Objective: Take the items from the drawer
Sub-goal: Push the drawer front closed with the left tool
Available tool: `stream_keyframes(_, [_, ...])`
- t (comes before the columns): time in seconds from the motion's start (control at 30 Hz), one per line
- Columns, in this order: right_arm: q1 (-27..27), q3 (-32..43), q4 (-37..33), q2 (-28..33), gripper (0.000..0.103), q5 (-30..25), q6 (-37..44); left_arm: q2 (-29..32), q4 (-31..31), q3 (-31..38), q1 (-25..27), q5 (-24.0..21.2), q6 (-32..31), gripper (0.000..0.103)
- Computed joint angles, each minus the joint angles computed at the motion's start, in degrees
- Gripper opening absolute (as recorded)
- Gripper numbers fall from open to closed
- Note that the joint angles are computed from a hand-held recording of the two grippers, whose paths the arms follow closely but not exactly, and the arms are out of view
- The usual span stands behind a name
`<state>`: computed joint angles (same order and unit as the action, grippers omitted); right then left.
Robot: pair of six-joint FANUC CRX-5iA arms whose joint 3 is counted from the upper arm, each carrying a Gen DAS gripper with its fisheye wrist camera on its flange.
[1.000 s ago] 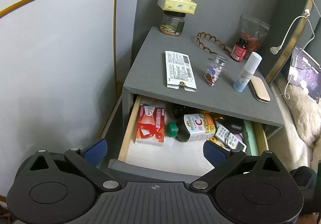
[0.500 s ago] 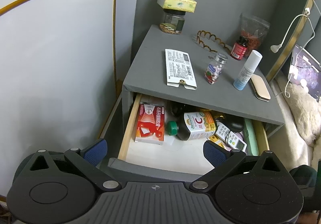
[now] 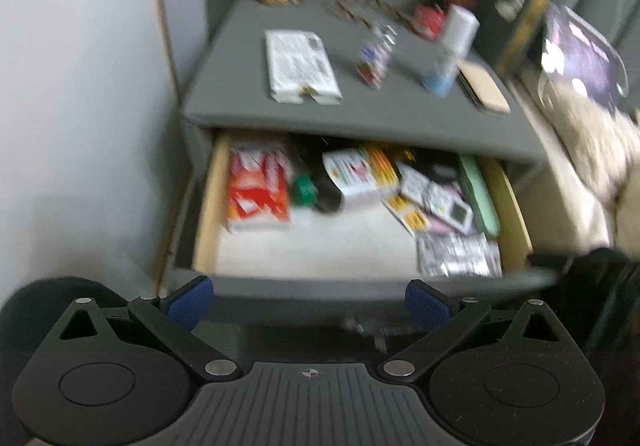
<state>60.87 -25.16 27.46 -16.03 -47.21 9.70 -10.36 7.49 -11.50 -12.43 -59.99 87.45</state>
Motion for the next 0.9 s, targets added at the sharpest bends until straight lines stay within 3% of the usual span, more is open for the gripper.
stream_keyframes(0.2, [1.6,1.2,2.0,-0.6,0.080,-4.1,3.6,1.9,-1.3,-0.5,-3.3,0.3,2.3,0.101])
stream_keyframes(0.37, [1.2,0.4,4.1,-1.5,0.080,-2.6,1.6,6.5,-6.0,2.1,-6.3,-0.5,9.3,0.091])
stream_keyframes(0.53, [1.4,-0.1,5.0,-2.3,0.080,-1.0,1.2,10.6,-12.1,5.6,-9.4,-1.7,14.5,0.089])
stream_keyframes(0.9, [1.8,-0.2,7.2,-2.4,0.081,-0.3,0.6,13.0,-16.1,8.4,-11.3,-2.3,18.4,0.088])
